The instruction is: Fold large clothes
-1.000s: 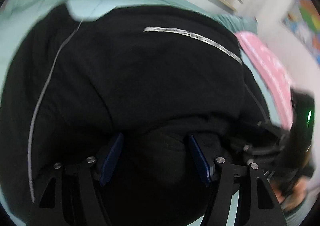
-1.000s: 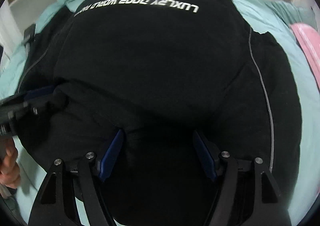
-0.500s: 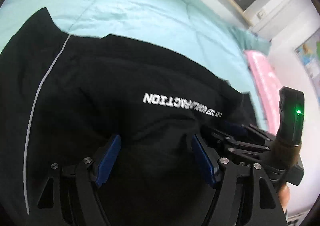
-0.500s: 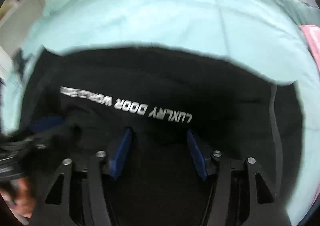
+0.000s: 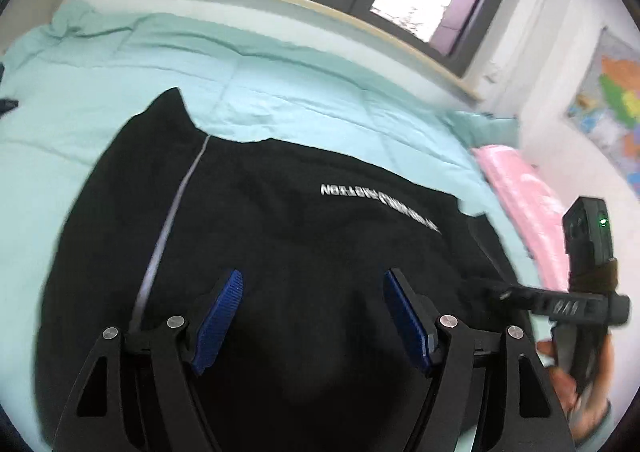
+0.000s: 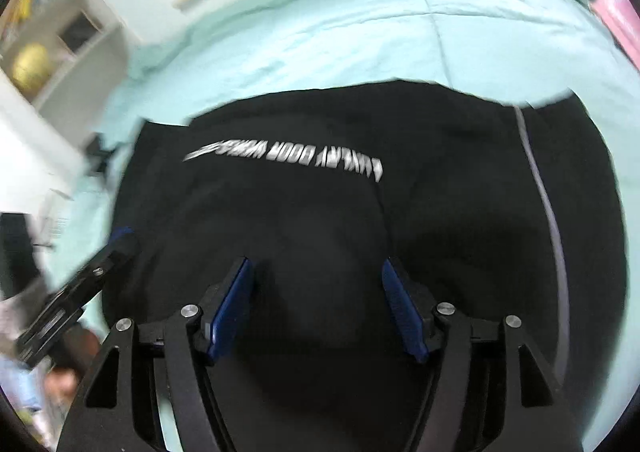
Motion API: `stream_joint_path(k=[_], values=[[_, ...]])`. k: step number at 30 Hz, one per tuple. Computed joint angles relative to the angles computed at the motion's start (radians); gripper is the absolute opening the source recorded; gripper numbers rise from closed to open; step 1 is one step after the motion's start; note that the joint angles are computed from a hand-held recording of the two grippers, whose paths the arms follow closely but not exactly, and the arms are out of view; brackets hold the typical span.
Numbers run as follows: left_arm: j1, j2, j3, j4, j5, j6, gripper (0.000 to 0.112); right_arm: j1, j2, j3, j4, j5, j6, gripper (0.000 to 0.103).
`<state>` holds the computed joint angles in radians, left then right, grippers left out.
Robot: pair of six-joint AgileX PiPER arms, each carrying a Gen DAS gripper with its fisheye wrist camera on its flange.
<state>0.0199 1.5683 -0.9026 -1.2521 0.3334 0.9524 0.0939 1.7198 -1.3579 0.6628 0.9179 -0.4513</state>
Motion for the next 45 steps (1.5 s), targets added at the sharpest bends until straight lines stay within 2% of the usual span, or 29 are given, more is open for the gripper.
stream_joint_path(k=[2, 5, 6, 8, 10, 13, 14, 15, 17, 18, 19, 20, 21, 23, 24, 28, 31, 34, 37, 39, 41, 42, 45], values=[[0.059, -0.084, 0.056, 0.085, 0.031, -0.021, 0.074, -0.096, -0.066, 0.071, 0.084, 0.104, -0.069, 0.07], [0.089, -0.203, 0.115, 0.346, -0.025, -0.208, 0.074, -0.217, -0.188, 0.206, 0.145, 0.185, -0.155, 0.071], [0.114, -0.258, 0.148, 0.446, -0.051, -0.257, 0.074, -0.254, -0.23, 0.247, 0.143, 0.192, -0.18, 0.071], [0.194, -0.305, 0.153, 0.529, 0.006, -0.293, 0.074, -0.309, -0.255, 0.274, 0.138, 0.187, -0.223, 0.071], [0.28, -0.317, 0.136, 0.457, 0.103, -0.224, 0.074, -0.418, -0.214, 0.211, 0.133, 0.244, -0.269, 0.071], [0.512, -0.282, 0.083, 0.299, 0.364, -0.014, 0.074, -0.483, -0.205, 0.161, 0.143, 0.275, -0.255, 0.071], [0.582, -0.242, 0.051, 0.265, 0.463, 0.036, 0.074, -0.493, -0.219, 0.163, 0.145, 0.252, -0.262, 0.071], [0.635, -0.163, 0.02, 0.192, 0.563, 0.094, 0.074, -0.485, -0.251, 0.17, 0.107, 0.19, -0.25, 0.071], [0.722, -0.012, -0.06, 0.134, 0.763, 0.117, 0.074, -0.411, -0.336, 0.203, -0.07, -0.01, -0.172, 0.071], [0.754, 0.072, -0.103, 0.12, 0.837, 0.078, 0.074, -0.398, -0.374, 0.224, -0.15, -0.108, -0.164, 0.071], [0.771, 0.116, -0.131, 0.12, 0.871, 0.057, 0.074, -0.374, -0.387, 0.239, -0.189, -0.165, -0.136, 0.071], [0.775, 0.14, -0.147, 0.121, 0.876, 0.046, 0.074, -0.364, -0.376, 0.235, -0.189, -0.183, -0.123, 0.071], [0.767, 0.157, -0.163, 0.125, 0.858, 0.041, 0.074, -0.364, -0.339, 0.213, -0.149, -0.16, -0.13, 0.071], [0.73, 0.174, -0.181, 0.147, 0.778, 0.02, 0.074, -0.414, -0.259, 0.157, -0.018, -0.049, -0.21, 0.071], [0.718, 0.194, -0.198, 0.154, 0.773, 0.011, 0.074, -0.415, -0.226, 0.144, -0.003, -0.04, -0.212, 0.071], [0.64, 0.287, -0.268, 0.178, 0.703, -0.072, 0.074, -0.394, -0.161, 0.143, -0.019, -0.071, -0.221, 0.071], [0.594, 0.371, -0.326, 0.193, 0.675, -0.147, 0.074, -0.411, -0.124, 0.157, 0.034, -0.067, -0.29, 0.071], [0.583, 0.448, -0.374, 0.165, 0.739, -0.124, 0.074, -0.408, -0.09, 0.174, 0.041, -0.112, -0.29, 0.071], [0.576, 0.52, -0.424, 0.17, 0.856, -0.125, 0.074, -0.425, -0.003, 0.13, 0.107, -0.058, -0.316, 0.071], [0.562, 0.542, -0.441, 0.18, 0.849, -0.13, 0.075, -0.451, 0.056, 0.094, 0.151, -0.008, -0.328, 0.076], [0.558, 0.567, -0.461, 0.166, 0.86, -0.121, 0.075, -0.473, 0.09, 0.078, 0.179, 0.006, -0.318, 0.085], [0.557, 0.573, -0.462, 0.159, 0.862, -0.118, 0.075, -0.489, 0.114, 0.065, 0.199, 0.025, -0.314, 0.087], [0.557, 0.595, -0.475, 0.147, 0.875, -0.112, 0.075, -0.548, 0.256, -0.014, 0.299, 0.189, -0.307, 0.089]])
